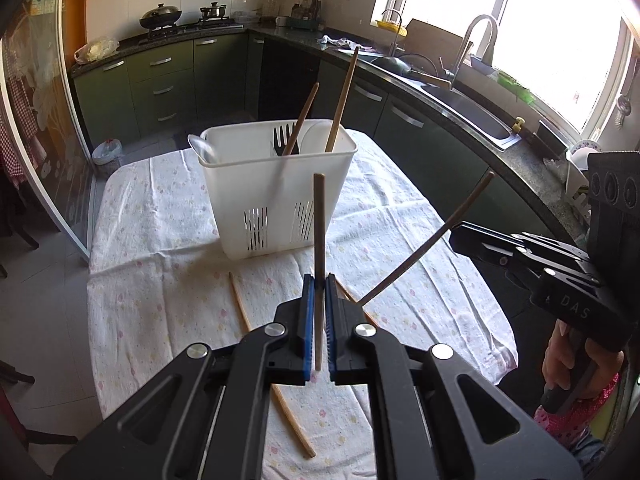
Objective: Organize utensils
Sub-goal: 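Lift the chopsticks and drop them into the holder from both tools, then grasp a chopstick with the right tool while the left tool holds its chopstick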
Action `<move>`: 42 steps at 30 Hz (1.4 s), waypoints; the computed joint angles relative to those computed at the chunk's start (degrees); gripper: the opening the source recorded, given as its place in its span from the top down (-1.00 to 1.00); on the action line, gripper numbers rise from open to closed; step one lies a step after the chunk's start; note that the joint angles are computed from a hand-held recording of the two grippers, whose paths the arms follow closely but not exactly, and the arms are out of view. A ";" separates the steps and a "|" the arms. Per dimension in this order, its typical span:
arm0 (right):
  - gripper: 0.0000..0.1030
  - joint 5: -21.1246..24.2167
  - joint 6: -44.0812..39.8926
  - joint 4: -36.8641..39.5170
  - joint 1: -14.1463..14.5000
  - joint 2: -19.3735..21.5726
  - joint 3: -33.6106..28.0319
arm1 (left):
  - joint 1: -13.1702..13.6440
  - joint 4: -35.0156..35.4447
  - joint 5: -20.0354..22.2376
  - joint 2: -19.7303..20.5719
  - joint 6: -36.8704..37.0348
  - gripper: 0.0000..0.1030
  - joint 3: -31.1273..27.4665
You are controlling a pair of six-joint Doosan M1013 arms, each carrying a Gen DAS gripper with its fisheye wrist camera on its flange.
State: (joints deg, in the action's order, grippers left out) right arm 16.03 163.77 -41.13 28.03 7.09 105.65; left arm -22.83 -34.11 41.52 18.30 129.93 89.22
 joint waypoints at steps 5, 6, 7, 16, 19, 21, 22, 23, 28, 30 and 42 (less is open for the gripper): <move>0.98 2.97 -0.67 -2.72 0.40 -0.28 -2.66 | -0.14 -0.31 -1.18 -0.80 0.30 0.90 -1.68; 0.98 3.54 -1.36 -2.65 0.42 -0.25 -3.21 | -0.22 -0.22 -1.60 -0.93 0.42 0.90 -2.01; 0.98 4.03 -2.37 -2.12 0.39 -0.17 -3.74 | -0.31 -0.13 -1.81 -0.99 0.40 0.90 -2.35; 0.39 6.57 -24.56 26.33 -4.29 2.01 -4.16 | -0.95 -0.24 -0.62 -0.34 1.82 0.90 -3.19; 0.25 12.18 -25.67 32.33 -7.32 4.55 -4.04 | -0.97 -0.92 -0.17 -0.14 2.91 0.90 -3.18; 0.25 15.67 -23.39 33.17 -9.15 6.45 -4.02 | -0.89 -1.64 0.18 -0.12 3.82 0.90 -3.09; 0.25 16.88 -21.09 32.24 -9.83 7.16 -3.93 | -0.80 -2.07 0.27 -0.14 4.34 0.90 -2.98; 0.25 17.26 -19.37 32.10 -10.54 7.61 -3.65 | -0.66 -2.53 0.43 -0.12 4.96 0.90 -2.91; 0.25 18.37 -11.88 28.28 -11.84 9.09 -4.04 | 0.11 -4.15 1.48 0.46 6.96 0.90 -3.09; 0.25 20.76 -10.10 26.30 -11.60 10.33 -5.83 | 0.51 -4.79 2.14 0.84 7.46 0.90 -3.33; 0.49 34.34 -9.36 17.83 -8.40 18.61 -16.28 | 2.44 -7.83 4.96 2.41 10.75 0.90 -4.23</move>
State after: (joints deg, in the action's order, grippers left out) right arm 50.37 154.42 -23.30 19.63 25.70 89.37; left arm -20.39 -41.94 46.48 20.71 140.68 84.99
